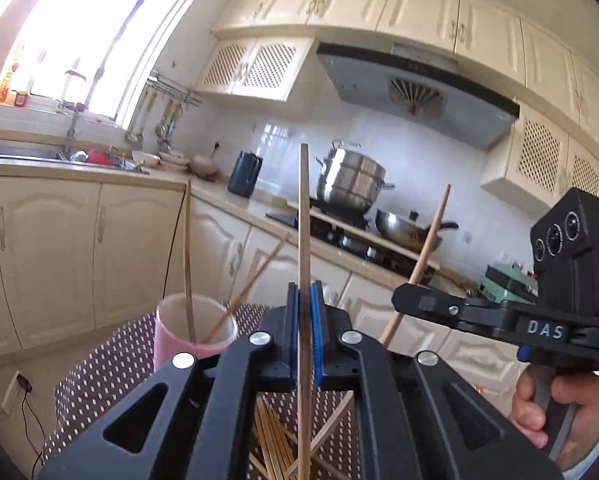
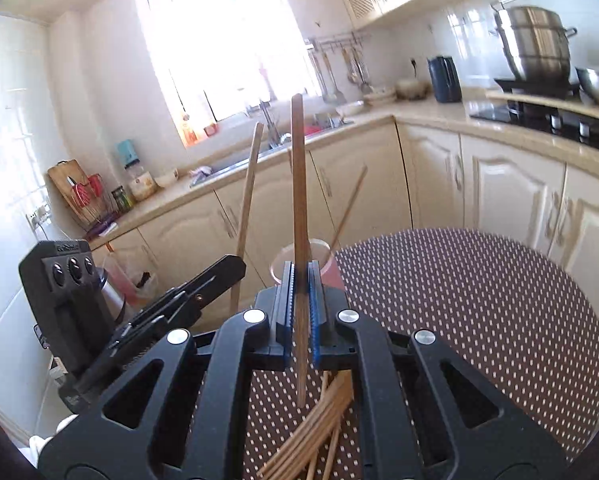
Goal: Organize utensils
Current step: 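Carry both chopsticks over the pink cup and open both tools to drop them in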
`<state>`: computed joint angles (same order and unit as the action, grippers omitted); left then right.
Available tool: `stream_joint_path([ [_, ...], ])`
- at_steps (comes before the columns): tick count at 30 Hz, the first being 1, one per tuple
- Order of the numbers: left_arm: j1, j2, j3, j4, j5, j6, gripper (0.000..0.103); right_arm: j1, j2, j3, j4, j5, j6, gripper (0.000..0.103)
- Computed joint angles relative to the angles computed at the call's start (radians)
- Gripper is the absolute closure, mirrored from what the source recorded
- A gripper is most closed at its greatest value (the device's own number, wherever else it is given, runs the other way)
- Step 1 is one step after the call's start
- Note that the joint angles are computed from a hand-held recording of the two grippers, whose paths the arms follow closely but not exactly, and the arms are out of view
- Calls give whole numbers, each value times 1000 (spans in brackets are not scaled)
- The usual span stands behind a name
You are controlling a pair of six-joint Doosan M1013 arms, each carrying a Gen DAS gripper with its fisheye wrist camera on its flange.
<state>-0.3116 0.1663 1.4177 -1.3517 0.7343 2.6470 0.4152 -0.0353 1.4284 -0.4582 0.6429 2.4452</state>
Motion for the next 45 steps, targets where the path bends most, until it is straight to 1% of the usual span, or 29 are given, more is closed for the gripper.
stream_joint_path([
  [3,-1,9,-14,-69,-52,53,97,-8,22,-39,-12,-9,-28,96],
  [4,-5,13,-20,-103,-84,84,97,-9,30,-52,-19,-8,-39,96],
  [8,-13,38,-56,-203,-165,176,97,-21,62,-94,-35,-21,-60,96],
  [10,-16,55,-80,-228,-188,196,97,-26,76,-114,-44,-32,-62,96],
  [13,-28,80,-110,-244,-245,227,97,-28,98,-138,-79,-44,-55,96],
  [15,-37,96,-123,-287,-285,278,97,-30,111,-151,-103,-55,-51,96],
  [18,-42,121,-150,-298,-311,287,97,-42,126,-167,-74,-68,-81,96],
  [22,-48,147,-176,-330,-329,302,97,-54,134,-174,-67,-86,-87,96],
  [24,-54,153,-178,-337,-352,322,97,-57,136,-176,-78,-92,-79,96],
  [27,-61,162,-178,-305,-368,310,97,-62,137,-176,-75,-108,-73,96],
  [29,-63,163,-170,-283,-366,296,97,-60,140,-178,-107,-110,-57,96],
  [31,-64,164,-166,-246,-360,254,97,-58,148,-185,-115,-98,-64,96],
  [32,-63,165,-166,-205,-354,211,97,-57,151,-187,-120,-92,-65,96],
  [34,-64,163,-157,-185,-352,196,97,-53,157,-184,-126,-76,-68,96],
  [40,-55,147,-133,-106,-329,131,97,-57,167,-172,-65,-41,-87,96],
  [43,-56,138,-124,-62,-326,97,96,-52,172,-177,-54,-12,-97,96],
  [44,-54,134,-121,-61,-319,91,96,-50,174,-178,-53,-4,-94,95],
  [45,-52,130,-118,-57,-316,85,92,-48,175,-180,-52,3,-92,95],
])
